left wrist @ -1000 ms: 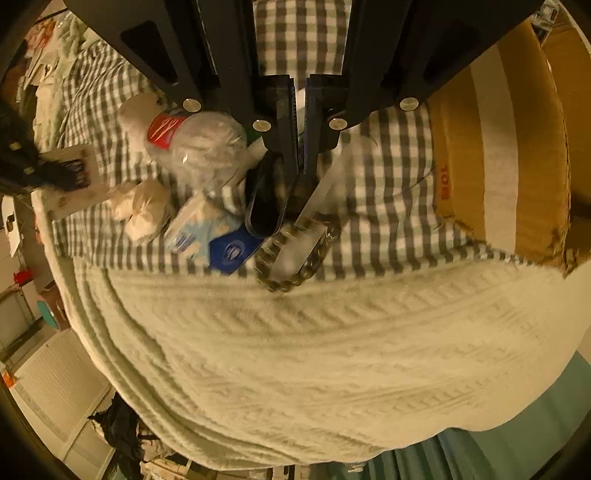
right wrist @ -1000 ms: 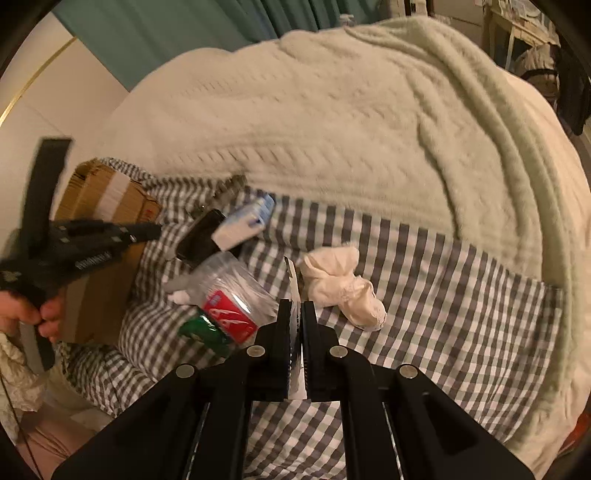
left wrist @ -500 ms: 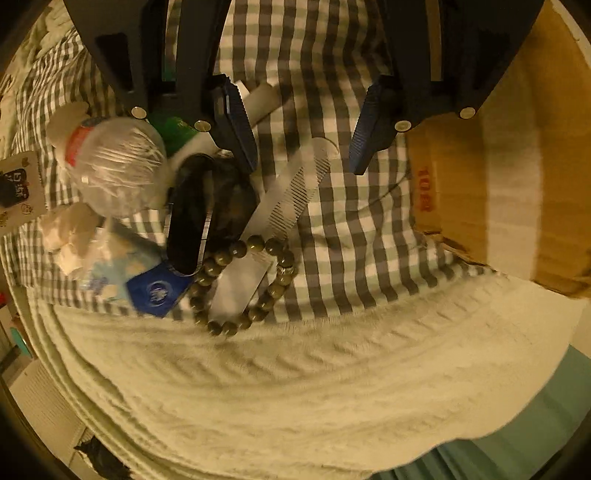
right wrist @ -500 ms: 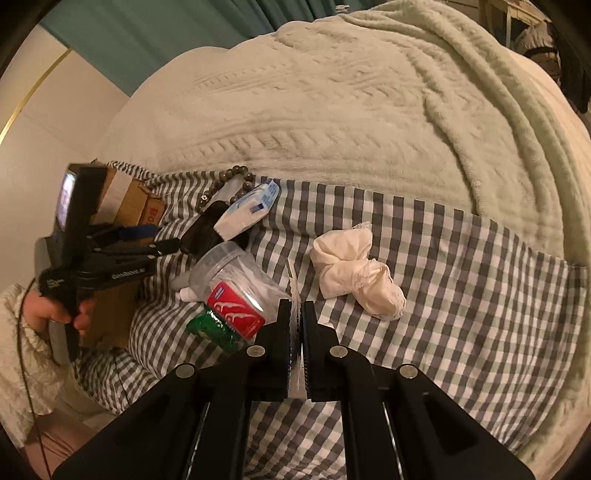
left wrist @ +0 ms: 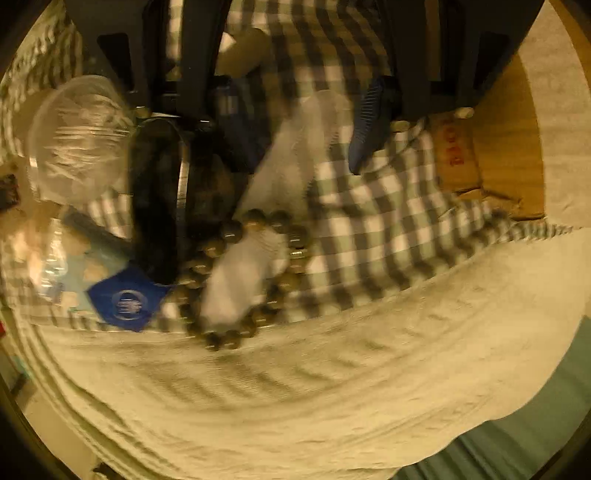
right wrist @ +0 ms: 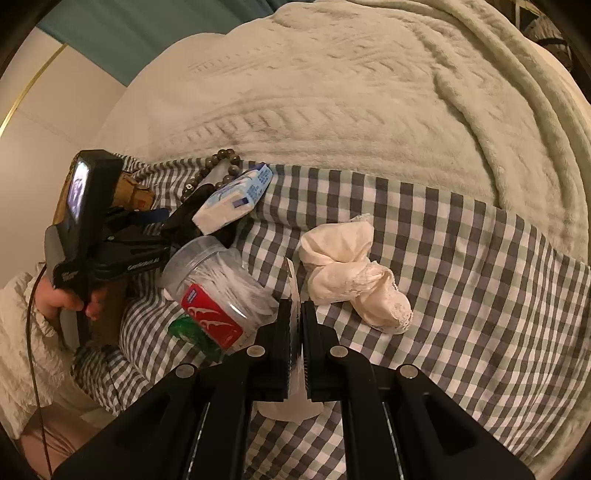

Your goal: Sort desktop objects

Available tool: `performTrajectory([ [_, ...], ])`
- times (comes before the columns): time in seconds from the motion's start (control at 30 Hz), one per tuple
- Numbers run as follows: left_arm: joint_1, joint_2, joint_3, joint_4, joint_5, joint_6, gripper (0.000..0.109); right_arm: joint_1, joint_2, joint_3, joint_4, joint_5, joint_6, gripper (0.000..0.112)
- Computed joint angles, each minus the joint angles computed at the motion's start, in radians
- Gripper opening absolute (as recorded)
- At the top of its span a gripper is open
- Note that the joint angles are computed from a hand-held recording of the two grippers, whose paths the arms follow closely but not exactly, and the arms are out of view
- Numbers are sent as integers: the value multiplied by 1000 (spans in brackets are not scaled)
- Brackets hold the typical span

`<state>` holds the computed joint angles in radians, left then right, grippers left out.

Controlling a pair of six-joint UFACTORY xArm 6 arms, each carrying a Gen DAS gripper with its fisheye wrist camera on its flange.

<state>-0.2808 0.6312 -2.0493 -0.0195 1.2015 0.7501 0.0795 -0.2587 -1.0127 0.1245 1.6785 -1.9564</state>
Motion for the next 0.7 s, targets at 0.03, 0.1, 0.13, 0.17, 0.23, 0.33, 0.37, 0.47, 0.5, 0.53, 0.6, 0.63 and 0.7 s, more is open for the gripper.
performTrajectory([
  [0.03, -1, 3, -10, 5, 12, -8, 34, 0, 2, -3, 1, 3, 2, 5],
  [0.1, -3, 5, -27, 16, 48, -14, 32, -6, 3, -13, 7, 15, 0, 5],
  [0.13, -4, -4, -18, 19, 52, -7, 31, -8, 2, -18, 10, 22, -3, 5],
  [0.17, -1, -23, 4, 25, 54, 9, 30, -12, -1, -22, 15, 28, -6, 5],
  [0.23, 2, -48, 29, 42, 65, 27, 28, -20, -11, -31, 25, 48, -15, 5],
  [0.33, 10, -68, 23, 50, 122, 40, 27, -38, -17, -56, 37, 74, -40, 5],
  [0.37, 15, -74, 13, 49, 146, 40, 27, -44, -21, -62, 43, 80, -48, 5],
  [0.47, 34, -73, -37, 57, 227, 34, 26, -61, -24, -96, 60, 108, -61, 5],
  [0.5, 39, -72, -54, 63, 255, 30, 26, -67, -21, -116, 68, 122, -58, 5],
  [0.53, 46, -75, -62, 67, 273, 24, 26, -70, -18, -130, 74, 132, -53, 5],
  [0.6, 60, -111, -41, 71, 299, 17, 24, -81, -12, -168, 89, 167, -42, 5],
  [0.63, 68, -127, -34, 70, 302, 19, 24, -90, -12, -187, 96, 191, -40, 5],
  [0.7, 98, -135, -77, 23, 344, 35, 17, -109, -16, -225, 107, 244, -53, 5],
])
